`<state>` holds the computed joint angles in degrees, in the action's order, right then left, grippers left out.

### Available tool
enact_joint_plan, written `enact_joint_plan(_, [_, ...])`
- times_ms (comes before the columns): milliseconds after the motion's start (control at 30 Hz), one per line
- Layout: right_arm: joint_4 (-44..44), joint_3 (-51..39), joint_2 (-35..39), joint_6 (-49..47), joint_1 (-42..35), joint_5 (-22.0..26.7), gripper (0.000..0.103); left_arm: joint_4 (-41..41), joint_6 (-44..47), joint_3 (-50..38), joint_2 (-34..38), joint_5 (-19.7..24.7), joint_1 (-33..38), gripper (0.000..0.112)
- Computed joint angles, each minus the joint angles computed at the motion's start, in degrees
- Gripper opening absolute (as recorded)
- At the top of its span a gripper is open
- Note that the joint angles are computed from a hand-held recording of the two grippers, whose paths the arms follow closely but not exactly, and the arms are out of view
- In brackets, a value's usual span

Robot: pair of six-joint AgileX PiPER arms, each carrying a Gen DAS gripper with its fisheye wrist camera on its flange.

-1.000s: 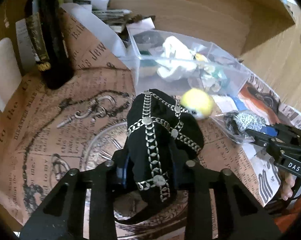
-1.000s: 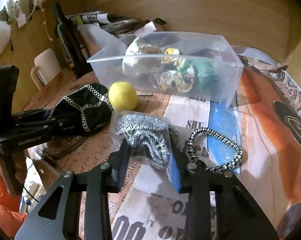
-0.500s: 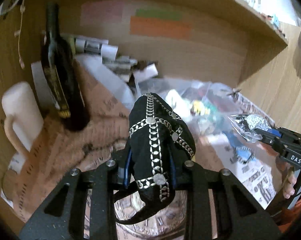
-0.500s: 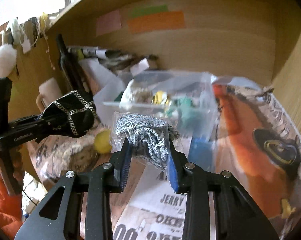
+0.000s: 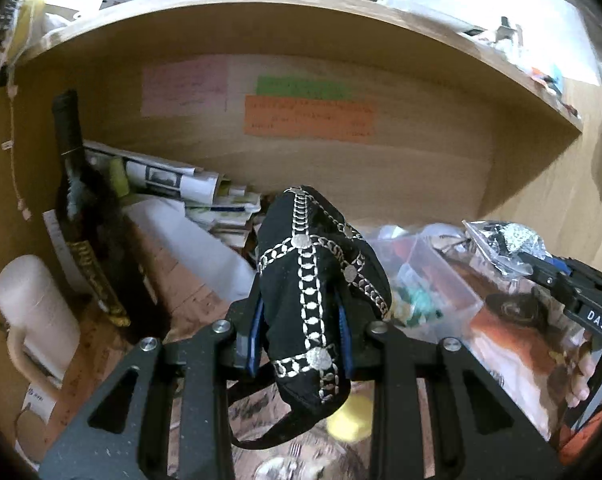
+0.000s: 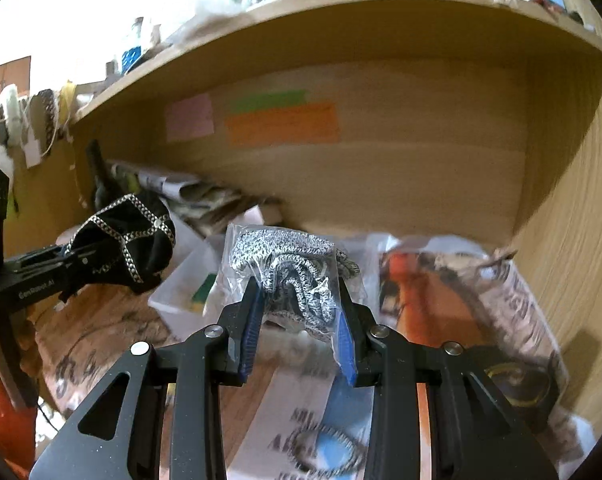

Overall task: Organize soft objects
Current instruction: 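Carry the cap and bagged steel wool into the clear box and release both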

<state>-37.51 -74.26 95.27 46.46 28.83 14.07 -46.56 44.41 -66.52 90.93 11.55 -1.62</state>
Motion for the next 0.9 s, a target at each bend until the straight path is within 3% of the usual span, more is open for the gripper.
enact_joint_plan(133, [-0.07,-3.45,2.26,-1.02,-0.90,0.65,0.030,7.01,-8.08,-6.09,4.33,1.90,-0.51,0.030])
enact_joint_plan(300, [6.41,-8.60,6.76,-8.12,-2.16,2.27,0.030,16.95,-18.48,-14.08,10.32,4.89,-1.56,0.030])
enact_joint_plan(600, [20.69,-18.58,16.40,-21.99,-3.69,7.96,0.030,21.96,-24.38,-28.45,21.78,14.25,-2.45,0.030])
enact_joint_plan(900, [25.25,-26.74,23.49,-27.07,-3.53,14.57,0.030,26.52,-28.62,-41.67,31.67,23.53,-3.47,0.030])
